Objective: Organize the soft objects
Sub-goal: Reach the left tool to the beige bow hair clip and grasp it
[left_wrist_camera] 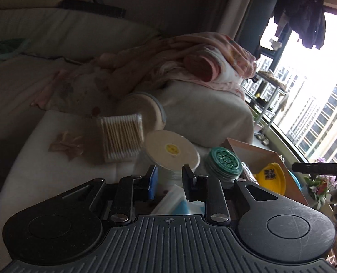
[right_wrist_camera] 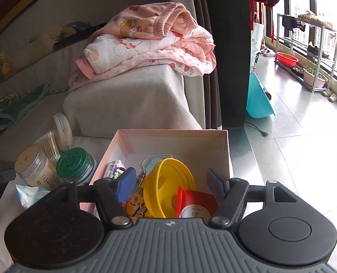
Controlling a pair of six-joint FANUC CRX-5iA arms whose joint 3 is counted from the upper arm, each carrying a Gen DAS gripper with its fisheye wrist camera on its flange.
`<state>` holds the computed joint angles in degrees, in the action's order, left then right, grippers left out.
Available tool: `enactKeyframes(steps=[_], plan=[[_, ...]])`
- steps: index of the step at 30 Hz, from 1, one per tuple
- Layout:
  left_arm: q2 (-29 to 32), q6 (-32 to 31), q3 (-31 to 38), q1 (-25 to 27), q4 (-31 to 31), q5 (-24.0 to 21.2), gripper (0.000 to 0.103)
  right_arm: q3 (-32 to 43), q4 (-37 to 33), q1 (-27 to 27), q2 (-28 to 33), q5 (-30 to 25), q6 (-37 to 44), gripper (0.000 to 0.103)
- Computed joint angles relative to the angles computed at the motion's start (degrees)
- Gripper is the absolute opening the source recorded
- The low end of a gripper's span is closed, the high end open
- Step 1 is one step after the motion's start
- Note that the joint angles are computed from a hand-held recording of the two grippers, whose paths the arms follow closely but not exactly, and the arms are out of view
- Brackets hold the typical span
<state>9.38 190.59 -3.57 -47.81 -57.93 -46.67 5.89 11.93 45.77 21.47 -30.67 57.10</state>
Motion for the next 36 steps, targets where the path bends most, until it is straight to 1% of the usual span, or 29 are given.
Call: enactKeyframes(steps=[2,6,7,9,10,11,13,14,16,17,18,19,21,22,23,24,26,27,28,30,32,33,34,36], plan=[[-2.00,2.65,-2.72,-0.51,-0.83,-3.48,0.026,1.42,-0.08,1.50,0.41,-1.00,1.16,0.069],[-5.10,8.15,-7.72,-2.00,-3.79,-8.22,0.026,4.84,0.18,4.83,1.88,-2.70,3.77,0.070],[-5.24,8.73,-8.31,-2.47,-4.49,-9.65,0.026,6.28,-0.32,5.73,2.57,-3.45,5.10,0.070],[-5.08,7.31,-8.87,-2.33,-3.86,-11.45,0.026,9.04,-1.57,7.14,3.92,-5.14,7.44,0.070],[-4.93,6.43,-9.10,-2.05,-3.73,-11.45,0.026,10.55,-2.46,7.80,4.65,-6.07,8.75,0.071],[-4.88,5.49,-9.50,-1.57,-3.58,-10.82,0.026,11.86,-3.43,8.32,5.33,-6.81,10.07,0.071],[-5.11,3.96,-10.51,0.09,-2.17,-8.01,0.026,13.70,-4.91,9.46,6.42,-7.91,12.15,0.071],[-5.34,3.21,-10.94,1.44,-0.84,-5.85,0.026,14.31,-5.40,9.98,6.88,-8.24,13.05,0.071],[-6.00,1.55,-11.99,5.82,3.58,0.39,0.026,14.54,-5.22,11.16,7.53,-8.47,14.12,0.071],[-6.50,2.05,-12.76,7.42,4.65,3.18,0.026,14.18,-4.82,11.74,7.63,-8.29,14.43,0.071],[-6.80,3.64,-13.45,8.40,4.19,5.67,0.026,13.79,-4.63,12.22,7.71,-8.00,14.89,0.071],[-6.83,4.75,-13.52,8.53,2.98,6.52,0.026,13.31,-4.65,12.63,7.70,-7.72,15.54,0.071],[-5.81,6.75,-12.44,7.51,-1.41,5.36,0.026,12.44,-5.20,13.26,7.61,-7.59,17.40,0.071],[-5.19,6.37,-11.50,7.74,-1.85,4.48,0.026,11.50,-5.19,13.61,7.31,-7.31,18.16,0.071],[-4.83,5.63,-10.79,8.68,-1.00,4.28,0.026,10.73,-4.72,13.92,7.14,-7.04,18.38,0.071],[-4.51,4.44,-9.97,10.74,1.18,4.98,0.026,9.51,-3.89,14.31,6.80,-6.41,18.19,0.071],[-4.28,0.84,-9.10,15.74,6.91,8.29,0.026,7.36,-2.78,14.82,6.16,-5.02,17.47,0.071],[-3.71,-3.54,-8.39,18.97,11.88,9.67,0.026,6.21,-2.80,15.03,5.74,-4.14,17.19,0.071],[-2.64,-9.26,-7.33,21.86,17.58,9.82,0.026,5.04,-3.37,15.17,5.23,-3.25,17.22,0.071],[0.27,-20.99,-5.17,26.83,28.64,8.63,0.026,2.89,-4.09,15.34,4.38,-1.14,16.93,0.071],[2.43,-27.26,-4.19,29.44,34.77,8.75,0.026,-0.38,-2.80,15.79,3.22,2.00,15.21,0.071],[3.35,-28.34,-3.49,29.79,35.84,8.42,0.026,-1.76,-2.08,15.96,2.79,3.25,14.56,0.071],[4.19,-27.86,-2.20,29.20,34.60,7.28,0.026,-2.90,-1.56,16.05,2.46,4.23,14.19,0.071],[6.39,-29.74,1.38,27.58,32.39,2.97,0.027,-4.24,-1.48,16.04,2.12,5.27,14.26,0.071]])
